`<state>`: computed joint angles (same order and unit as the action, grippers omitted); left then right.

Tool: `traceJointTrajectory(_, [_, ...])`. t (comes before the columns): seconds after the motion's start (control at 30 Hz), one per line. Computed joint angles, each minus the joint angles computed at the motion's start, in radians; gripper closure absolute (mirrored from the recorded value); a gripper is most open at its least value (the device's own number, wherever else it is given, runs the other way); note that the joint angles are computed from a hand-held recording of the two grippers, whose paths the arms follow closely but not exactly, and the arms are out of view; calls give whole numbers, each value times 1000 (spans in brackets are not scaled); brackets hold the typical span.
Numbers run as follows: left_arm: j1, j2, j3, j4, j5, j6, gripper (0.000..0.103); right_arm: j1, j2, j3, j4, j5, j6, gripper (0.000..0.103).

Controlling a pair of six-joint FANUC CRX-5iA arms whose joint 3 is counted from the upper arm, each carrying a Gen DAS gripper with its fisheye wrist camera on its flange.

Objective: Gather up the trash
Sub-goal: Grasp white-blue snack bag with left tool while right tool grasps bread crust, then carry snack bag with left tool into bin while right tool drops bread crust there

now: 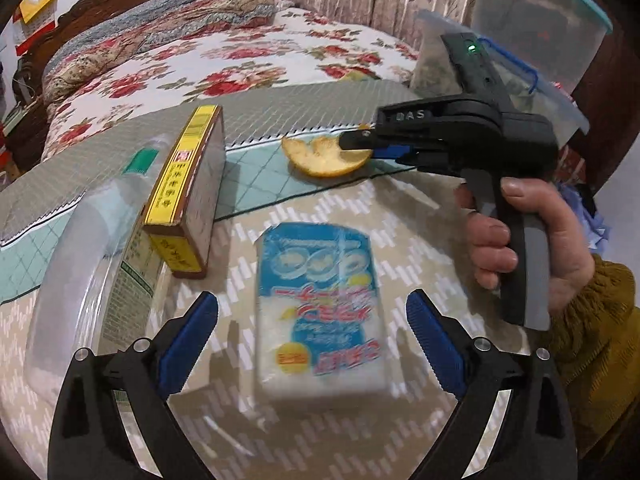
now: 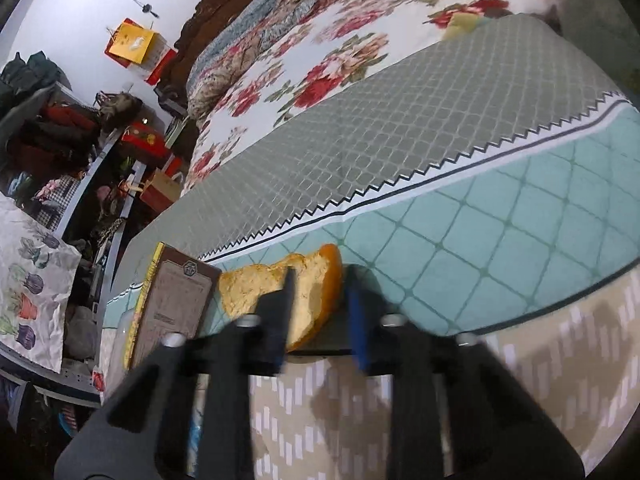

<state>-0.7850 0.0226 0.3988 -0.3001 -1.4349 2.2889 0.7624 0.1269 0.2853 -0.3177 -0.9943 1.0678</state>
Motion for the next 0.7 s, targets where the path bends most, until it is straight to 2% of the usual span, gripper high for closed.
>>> traceJointTrajectory(0.13, [-3,-10,-9,1,12,9,14,10,-56,-60,1,20,-16,94])
traceJointTrajectory(0.2, [1,-5,-7,8,8,3,21,20,-103,-110,14,37,-27,94])
traceJointTrajectory(0.27, [10,3,-11,33,3,2,35,20,-151,-156,8,46,-33,94])
traceJointTrajectory(0.33, [20,8,-26,60,6,2,43,27,-209,-213,14,55,-43,94])
traceJointTrajectory(0.43, [-9,16,-13,26,-4,8,45,45,-289,-291,42,64,-73,94])
traceJointTrajectory(0.53, [-12,15,-20,62,20,-9,46,57,-360,-358,55,74,-104,94])
traceJointTrajectory(0.7, [-69,32,-5,69,22,-24,46,95,-491,-483,83,107,-184,94])
